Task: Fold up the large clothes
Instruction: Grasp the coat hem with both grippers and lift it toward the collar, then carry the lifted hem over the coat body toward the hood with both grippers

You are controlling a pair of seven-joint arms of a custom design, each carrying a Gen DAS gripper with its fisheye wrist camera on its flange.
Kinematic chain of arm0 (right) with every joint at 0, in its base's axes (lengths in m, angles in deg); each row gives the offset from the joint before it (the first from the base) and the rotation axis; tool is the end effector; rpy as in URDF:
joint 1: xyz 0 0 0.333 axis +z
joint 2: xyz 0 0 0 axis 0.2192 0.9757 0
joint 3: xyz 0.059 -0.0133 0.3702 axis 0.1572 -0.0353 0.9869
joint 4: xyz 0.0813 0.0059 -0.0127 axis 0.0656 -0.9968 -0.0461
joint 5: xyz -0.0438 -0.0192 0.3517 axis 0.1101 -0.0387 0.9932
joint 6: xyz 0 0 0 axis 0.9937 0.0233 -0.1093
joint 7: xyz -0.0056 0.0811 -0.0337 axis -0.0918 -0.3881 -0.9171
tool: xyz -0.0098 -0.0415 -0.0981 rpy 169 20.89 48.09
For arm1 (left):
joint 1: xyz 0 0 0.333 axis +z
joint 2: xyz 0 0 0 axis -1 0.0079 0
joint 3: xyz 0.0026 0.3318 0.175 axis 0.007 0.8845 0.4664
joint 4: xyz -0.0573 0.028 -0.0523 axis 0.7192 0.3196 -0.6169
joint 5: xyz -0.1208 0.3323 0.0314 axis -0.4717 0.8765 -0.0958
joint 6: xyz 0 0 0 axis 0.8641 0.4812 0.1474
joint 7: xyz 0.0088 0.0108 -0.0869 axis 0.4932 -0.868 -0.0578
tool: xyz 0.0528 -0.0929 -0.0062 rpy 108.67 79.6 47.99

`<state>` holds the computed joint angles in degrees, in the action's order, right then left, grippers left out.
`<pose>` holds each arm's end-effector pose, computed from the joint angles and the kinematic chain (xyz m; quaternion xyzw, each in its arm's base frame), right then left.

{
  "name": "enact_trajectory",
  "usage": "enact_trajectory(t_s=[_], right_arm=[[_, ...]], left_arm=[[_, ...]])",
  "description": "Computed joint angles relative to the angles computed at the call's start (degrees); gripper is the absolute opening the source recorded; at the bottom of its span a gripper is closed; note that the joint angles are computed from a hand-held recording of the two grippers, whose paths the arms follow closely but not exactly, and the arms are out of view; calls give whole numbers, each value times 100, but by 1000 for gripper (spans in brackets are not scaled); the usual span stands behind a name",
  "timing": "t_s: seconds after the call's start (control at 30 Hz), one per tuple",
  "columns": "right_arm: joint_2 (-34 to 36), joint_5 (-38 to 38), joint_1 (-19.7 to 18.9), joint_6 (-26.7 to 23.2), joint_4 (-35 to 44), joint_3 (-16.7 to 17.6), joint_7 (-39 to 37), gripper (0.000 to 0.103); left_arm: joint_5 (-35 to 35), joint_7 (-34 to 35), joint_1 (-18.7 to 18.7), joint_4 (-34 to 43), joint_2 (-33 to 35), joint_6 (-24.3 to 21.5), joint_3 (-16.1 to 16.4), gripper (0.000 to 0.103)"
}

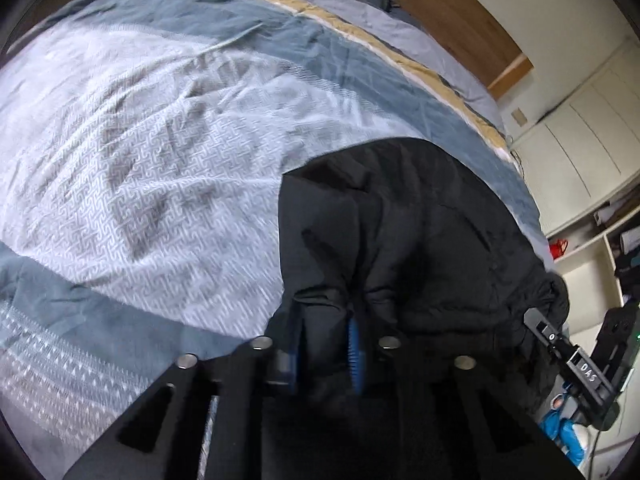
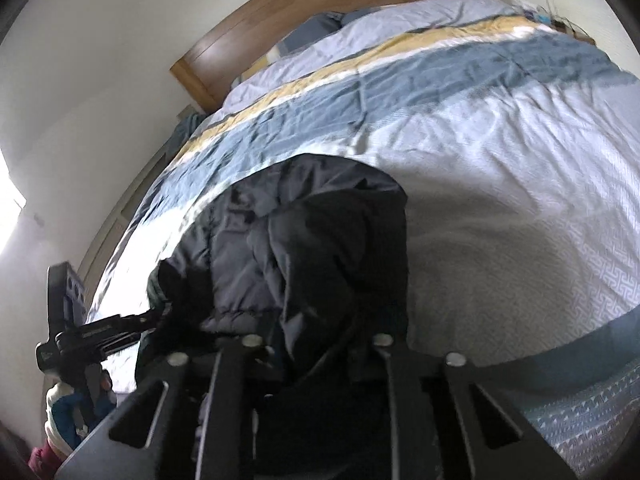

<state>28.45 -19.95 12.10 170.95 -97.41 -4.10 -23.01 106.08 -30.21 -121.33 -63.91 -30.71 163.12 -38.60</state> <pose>0.7029 0.1053 0.3248 -0.7595 0.4917 0.0323 0.4246 0.5613 -0.3559 0.3385 -0.8342 0.4421 -0.3172 0.0897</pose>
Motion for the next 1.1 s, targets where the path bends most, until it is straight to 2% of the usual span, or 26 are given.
enact_trajectory(t_s=[0.07, 0.17, 0.27, 0.37, 0.53, 0.67, 0.77, 0.87, 0.93, 1.1], right_arm=[[-270, 9, -43, -59, -294, 11, -125, 14], [-867, 317, -230, -403, -905, 2, -560, 13], [-1566, 714, -456, -1022, -1612, -115, -1069, 13], [-2355, 1008, -611, -1566, -2467, -332, -1726, 13], [-3200, 1123, -770, -2487, -3530, -927, -2308, 13], [-3598, 1036, -975, -3458, -4291, -1595, -2511, 13], [-3647, 758, -1055, -3800, -4727, -2009, -2785, 14], [-3344, 633, -1138, -3843, -4857, -2171, -2791, 14], [-3099, 658, -1173, -3748, -4870, -2185, -2700, 14], [-2916, 947, -1140, -3398, -4884, -2082, -2577, 14]], left_arm=[[92, -33, -136, -75, -164, -157, 13, 10], [613, -558, -368, -342, -580, -352, 51, 8], [1231, -1248, -618, -757, -1132, -671, -7, 8], [2016, -2229, -878, -1247, -1722, -1043, -167, 7], [2783, -3366, -1193, -2006, -2475, -1879, -809, 7], [2966, -3907, -1365, -2376, -2657, -2462, -1431, 6], [2832, -4179, -1476, -2527, -2568, -2839, -1903, 6], [2583, -4358, -1411, -2590, -2329, -2895, -2235, 0], [2507, -4474, -1301, -2603, -2150, -2834, -2398, 0], [2114, -4016, -1095, -2551, -2101, -2930, -2723, 0]])
